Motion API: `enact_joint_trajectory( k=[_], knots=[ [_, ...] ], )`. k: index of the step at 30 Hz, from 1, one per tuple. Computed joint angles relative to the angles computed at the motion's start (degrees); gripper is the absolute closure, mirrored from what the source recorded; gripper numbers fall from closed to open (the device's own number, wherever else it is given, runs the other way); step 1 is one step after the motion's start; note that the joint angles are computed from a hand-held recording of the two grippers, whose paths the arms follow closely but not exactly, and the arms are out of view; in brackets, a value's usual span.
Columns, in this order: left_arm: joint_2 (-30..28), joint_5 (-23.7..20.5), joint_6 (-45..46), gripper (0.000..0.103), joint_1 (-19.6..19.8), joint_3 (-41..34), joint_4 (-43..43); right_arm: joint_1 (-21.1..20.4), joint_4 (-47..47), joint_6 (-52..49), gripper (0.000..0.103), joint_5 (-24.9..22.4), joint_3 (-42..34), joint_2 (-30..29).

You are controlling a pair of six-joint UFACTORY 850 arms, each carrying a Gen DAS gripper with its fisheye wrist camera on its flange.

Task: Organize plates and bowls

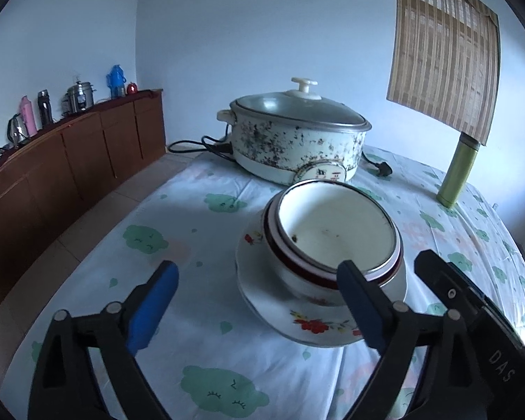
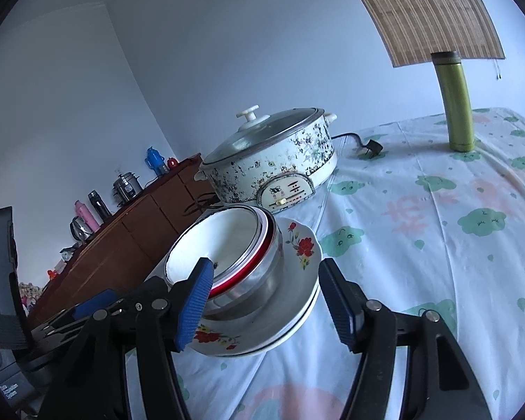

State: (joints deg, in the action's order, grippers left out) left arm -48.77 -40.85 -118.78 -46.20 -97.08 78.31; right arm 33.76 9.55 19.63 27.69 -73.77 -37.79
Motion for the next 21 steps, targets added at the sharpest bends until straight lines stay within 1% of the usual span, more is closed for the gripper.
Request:
enact_joint_trajectory(
  k=[1, 5, 9, 12, 14, 16, 18, 21],
  knots=[
    [0.0, -0.7, -0.4, 0.002, -0.1, 0.1, 0.1, 0.1, 0.5, -0.4, 0.038, 0.1, 0.2, 0.1],
    [-0.2, -3.4, -2.2, 0.001, -1.0, 0.7, 2.3, 0.3, 2.9, -3.0, 0.038, 1.6, 1.4, 0.6],
    [-0.2, -7.0, -3.8, 0.001, -2.2, 1.4, 5.0, 1.6, 9.6, -11.2, 0.038, 5.4, 3.3, 1.5],
    [0.1, -8.3, -5.4, 0.000, -2.7, 2.3, 6.6, 2.0, 10.4, -12.0, 0.038, 7.9, 5.0, 2.4],
    [0.3, -8.5, -6.1, 0.000, -2.8, 2.8, 7.2, 2.2, 11.2, -12.7, 0.037, 8.5, 5.6, 2.8],
    [0.4, -8.2, -6.4, 0.000, -2.8, 3.2, 7.6, 2.3, 11.4, -12.7, 0.033, 8.8, 6.0, 3.0],
    [0.6, -6.5, -6.1, 0.000, -2.5, 3.6, 7.3, 2.2, 11.1, -12.1, 0.032, 8.5, 6.1, 3.0],
    [0.6, -4.3, -4.5, 0.000, -2.0, 3.3, 5.3, 1.9, 9.6, -10.4, 0.032, 6.6, 5.4, 2.7]
  ],
)
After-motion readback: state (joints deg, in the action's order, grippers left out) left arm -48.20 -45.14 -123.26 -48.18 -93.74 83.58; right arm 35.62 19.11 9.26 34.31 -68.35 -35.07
